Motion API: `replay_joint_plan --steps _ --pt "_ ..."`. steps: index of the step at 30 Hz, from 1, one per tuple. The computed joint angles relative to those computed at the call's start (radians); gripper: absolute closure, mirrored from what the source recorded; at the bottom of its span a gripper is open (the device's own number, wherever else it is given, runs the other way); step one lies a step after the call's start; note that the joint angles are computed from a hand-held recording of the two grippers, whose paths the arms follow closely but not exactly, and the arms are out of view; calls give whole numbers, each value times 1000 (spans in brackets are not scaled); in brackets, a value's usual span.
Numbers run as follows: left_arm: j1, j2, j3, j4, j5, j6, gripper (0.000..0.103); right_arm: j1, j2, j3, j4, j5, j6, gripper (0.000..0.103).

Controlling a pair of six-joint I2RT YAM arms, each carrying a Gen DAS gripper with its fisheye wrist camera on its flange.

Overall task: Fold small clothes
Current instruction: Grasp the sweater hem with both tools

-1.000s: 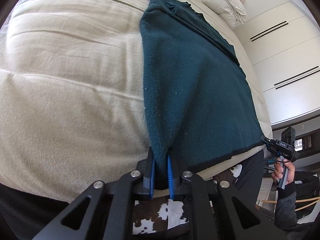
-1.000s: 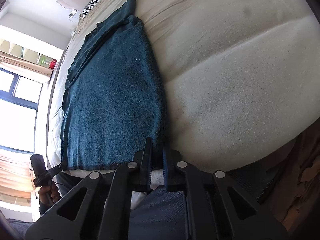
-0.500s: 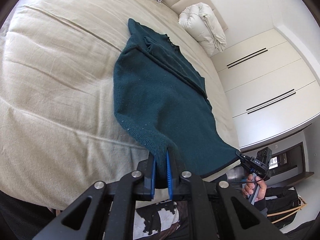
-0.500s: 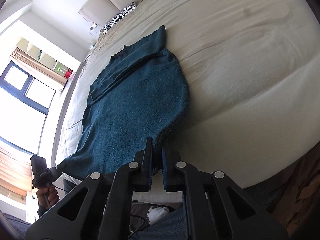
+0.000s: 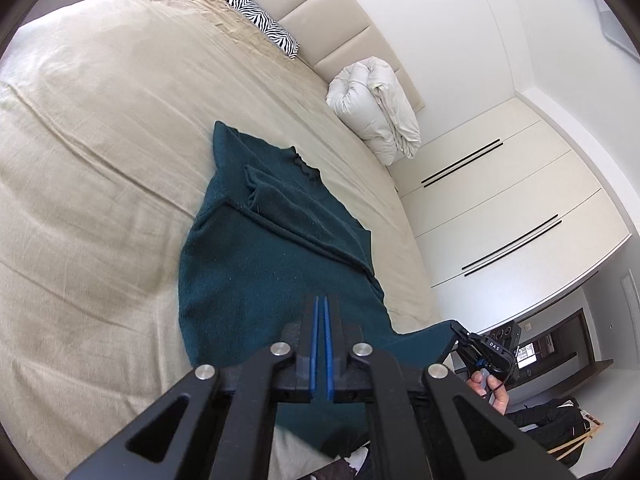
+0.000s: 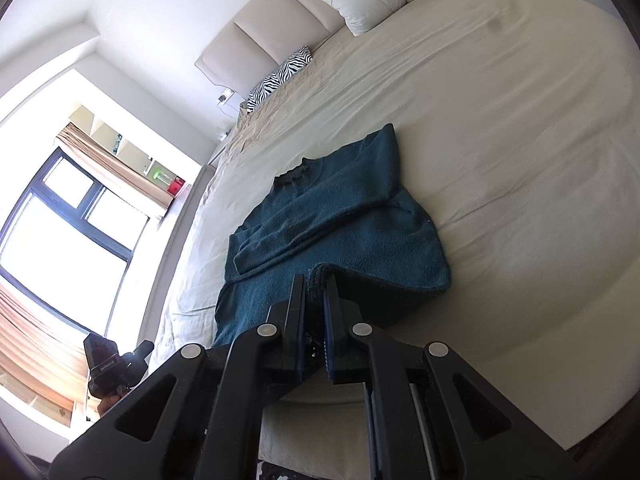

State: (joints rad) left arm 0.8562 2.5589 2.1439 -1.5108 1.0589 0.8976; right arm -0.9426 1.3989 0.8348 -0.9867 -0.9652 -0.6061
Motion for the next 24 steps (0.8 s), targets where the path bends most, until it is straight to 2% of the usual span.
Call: replay_joint_plan --steps 2,4,6,8,10,11,12,14,17,20,21,22,23,24 --pt "-15 25 43 27 6 -55 102 62 4 -1 98 -5 112 96" --pt "-30 20 22 82 -31 -106 103 120 13 -4 175 -1 205 96" --pt "-25 -27 -69 129 -85 -69 103 150 14 -11 211 6 247 96" --pt "-3 -95 -205 224 -174 -47 87 141 10 -16 186 -2 215 96" --pt "37 -109 -283 253 -230 -9 35 96 7 -32 130 -7 138 96" --pt "56 -115 -328 293 -262 -16 28 52 10 -48 92 -4 81 96" --pt "78 -106 -349 304 -289 -22 27 7 22 -54 49 -3 27 96" --pt "109 -42 -325 240 -347 -6 27 -110 61 -77 -46 6 -124 96" --pt "125 -54 -425 314 -427 13 34 -278 121 -108 -138 70 -302 96" --pt "123 -75 -492 346 -438 39 43 -401 189 -117 -167 128 -413 96" --pt "112 -88 -516 363 -443 43 56 -429 217 -115 -163 142 -432 96" --pt "102 -101 -542 381 -447 50 77 -447 238 -115 -153 152 -438 96" --pt "89 -113 -569 405 -454 56 89 -474 259 -119 -140 166 -456 96" --pt "76 -123 -599 440 -467 51 95 -487 265 -123 -130 175 -464 96"
